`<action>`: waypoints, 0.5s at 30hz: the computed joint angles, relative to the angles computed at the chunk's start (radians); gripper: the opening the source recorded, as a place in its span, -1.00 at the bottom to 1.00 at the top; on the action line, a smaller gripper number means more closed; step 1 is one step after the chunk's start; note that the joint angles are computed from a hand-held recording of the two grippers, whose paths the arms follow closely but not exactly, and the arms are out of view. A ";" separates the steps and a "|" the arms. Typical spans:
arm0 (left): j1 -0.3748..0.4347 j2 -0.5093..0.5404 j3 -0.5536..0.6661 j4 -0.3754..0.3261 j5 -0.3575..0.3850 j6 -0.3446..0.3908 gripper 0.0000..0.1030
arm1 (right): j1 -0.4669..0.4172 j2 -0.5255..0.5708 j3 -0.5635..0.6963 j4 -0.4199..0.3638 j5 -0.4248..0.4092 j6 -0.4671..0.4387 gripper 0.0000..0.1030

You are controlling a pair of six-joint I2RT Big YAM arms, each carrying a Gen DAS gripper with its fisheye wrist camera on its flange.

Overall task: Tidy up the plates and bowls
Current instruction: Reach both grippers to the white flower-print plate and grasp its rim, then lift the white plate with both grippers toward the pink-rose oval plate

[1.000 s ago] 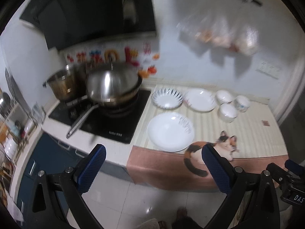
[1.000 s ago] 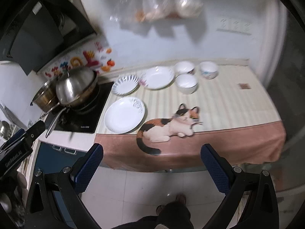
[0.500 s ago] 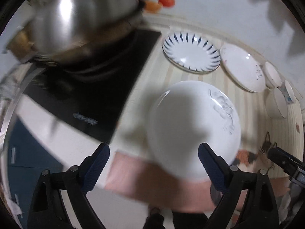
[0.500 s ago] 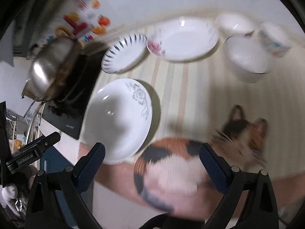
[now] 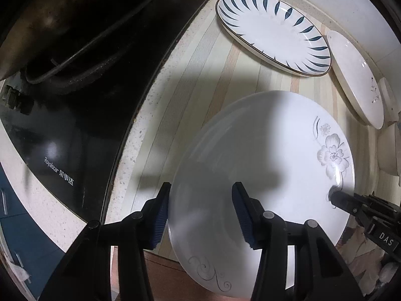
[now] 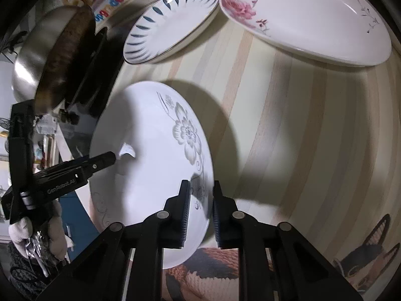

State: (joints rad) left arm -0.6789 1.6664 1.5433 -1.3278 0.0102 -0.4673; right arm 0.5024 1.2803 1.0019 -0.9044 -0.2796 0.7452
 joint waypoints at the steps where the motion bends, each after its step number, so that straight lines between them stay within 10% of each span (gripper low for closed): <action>1: -0.001 -0.006 -0.003 0.000 0.004 -0.006 -0.10 | 0.004 0.003 0.005 -0.002 0.007 0.002 -0.67; 15: -0.171 -0.080 0.035 -0.032 0.007 -0.040 -0.10 | -0.053 -0.287 -0.125 -0.143 0.002 0.024 -0.67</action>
State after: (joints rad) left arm -0.8496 1.5860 1.5787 -1.3599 0.0167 -0.5068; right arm 0.4496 0.9934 0.8769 -1.0472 -0.2771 0.7692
